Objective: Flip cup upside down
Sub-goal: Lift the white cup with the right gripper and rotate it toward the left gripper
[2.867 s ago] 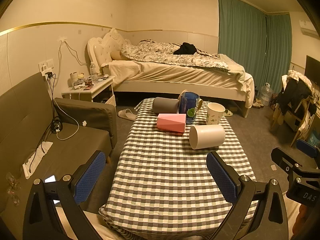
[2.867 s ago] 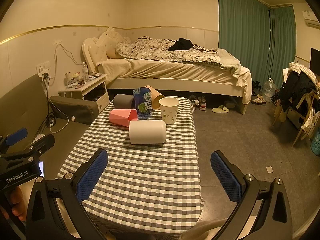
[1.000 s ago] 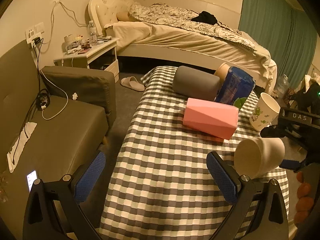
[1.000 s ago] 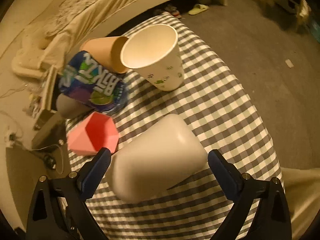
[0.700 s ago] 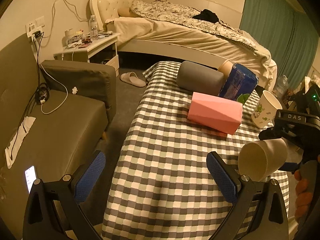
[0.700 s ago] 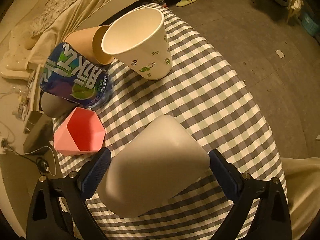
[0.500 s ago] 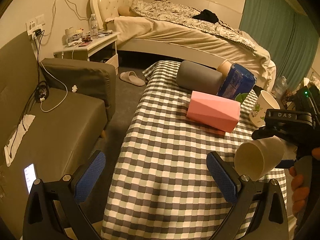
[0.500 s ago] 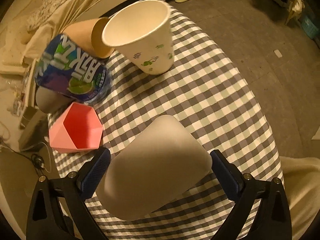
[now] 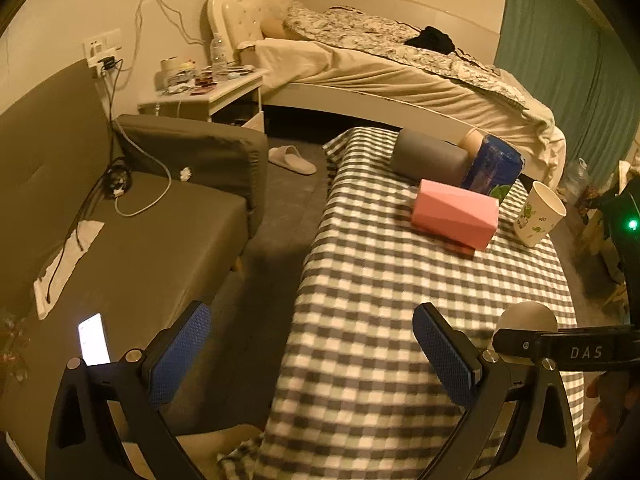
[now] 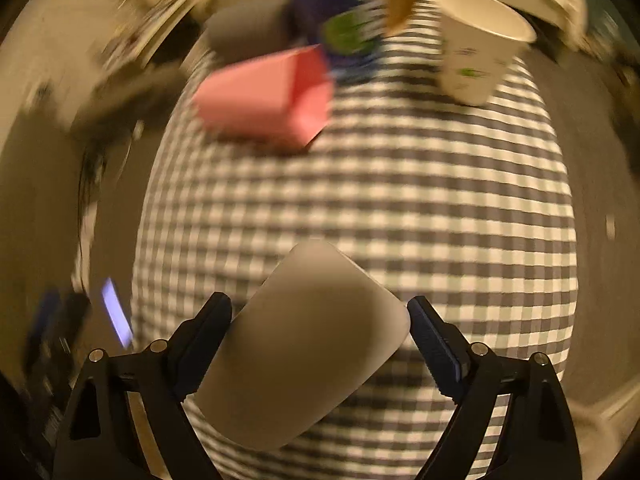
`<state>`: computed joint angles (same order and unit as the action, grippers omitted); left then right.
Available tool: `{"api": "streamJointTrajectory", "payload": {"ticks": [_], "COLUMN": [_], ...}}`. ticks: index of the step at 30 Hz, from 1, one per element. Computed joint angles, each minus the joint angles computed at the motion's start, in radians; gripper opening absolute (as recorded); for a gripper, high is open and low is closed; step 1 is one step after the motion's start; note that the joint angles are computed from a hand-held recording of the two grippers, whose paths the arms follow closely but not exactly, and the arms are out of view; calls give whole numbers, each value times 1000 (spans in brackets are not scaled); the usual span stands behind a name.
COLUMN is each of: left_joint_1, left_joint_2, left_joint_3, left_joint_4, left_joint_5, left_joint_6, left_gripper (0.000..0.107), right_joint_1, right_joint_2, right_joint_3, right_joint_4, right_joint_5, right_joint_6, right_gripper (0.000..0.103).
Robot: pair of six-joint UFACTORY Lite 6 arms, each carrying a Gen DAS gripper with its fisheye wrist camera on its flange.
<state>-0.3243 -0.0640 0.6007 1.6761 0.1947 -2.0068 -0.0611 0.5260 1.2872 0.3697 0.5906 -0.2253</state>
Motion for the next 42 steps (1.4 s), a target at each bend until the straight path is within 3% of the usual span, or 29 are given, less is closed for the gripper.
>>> {"api": "streamJointTrajectory", "payload": {"ticks": [5, 7, 10, 15, 19, 21, 23, 27, 32, 38, 42], "left_joint_1": [-9, -6, -1, 5, 15, 24, 31, 12, -34, -124, -208], "left_joint_2": [-82, -96, -97, -96, -99, -101, -111, -141, -173, -225, -242], "left_joint_3": [-68, -84, -86, -90, -101, -105, -116, -142, -175, -184, -138], "left_joint_4": [-56, -56, -62, -23, 8, 6, -13, -105, -212, -511, -795], "left_joint_5": [22, 19, 10, -6, -14, -19, -25, -15, 1, 41, 101], "left_joint_6": [57, 56, 64, 38, 25, 32, 52, 135, 218, 482, 729], "left_gripper": [103, 103, 103, 103, 103, 103, 103, 103, 103, 103, 103], "right_joint_1": [60, 92, 75, 19, 8, 10, 10, 41, 21, -90, -284], "right_joint_2": [-44, -73, -115, -67, -8, -36, -76, -195, -365, -479, -653], "right_joint_3": [-73, -101, -111, -93, -101, -149, -190, -316, -552, -658, -709], "right_joint_4": [-57, -156, -274, -189, -61, -24, 18, -101, -28, 127, 238], "right_joint_5": [-62, -74, -15, 44, 39, -4, -21, -65, -113, -101, 7], "right_joint_6": [97, 226, 353, 358, 289, 244, 166, 164, -7, -264, -505], "right_gripper": [89, 89, 90, 93, 92, 81, 75, 75, 74, 75, 89]}}
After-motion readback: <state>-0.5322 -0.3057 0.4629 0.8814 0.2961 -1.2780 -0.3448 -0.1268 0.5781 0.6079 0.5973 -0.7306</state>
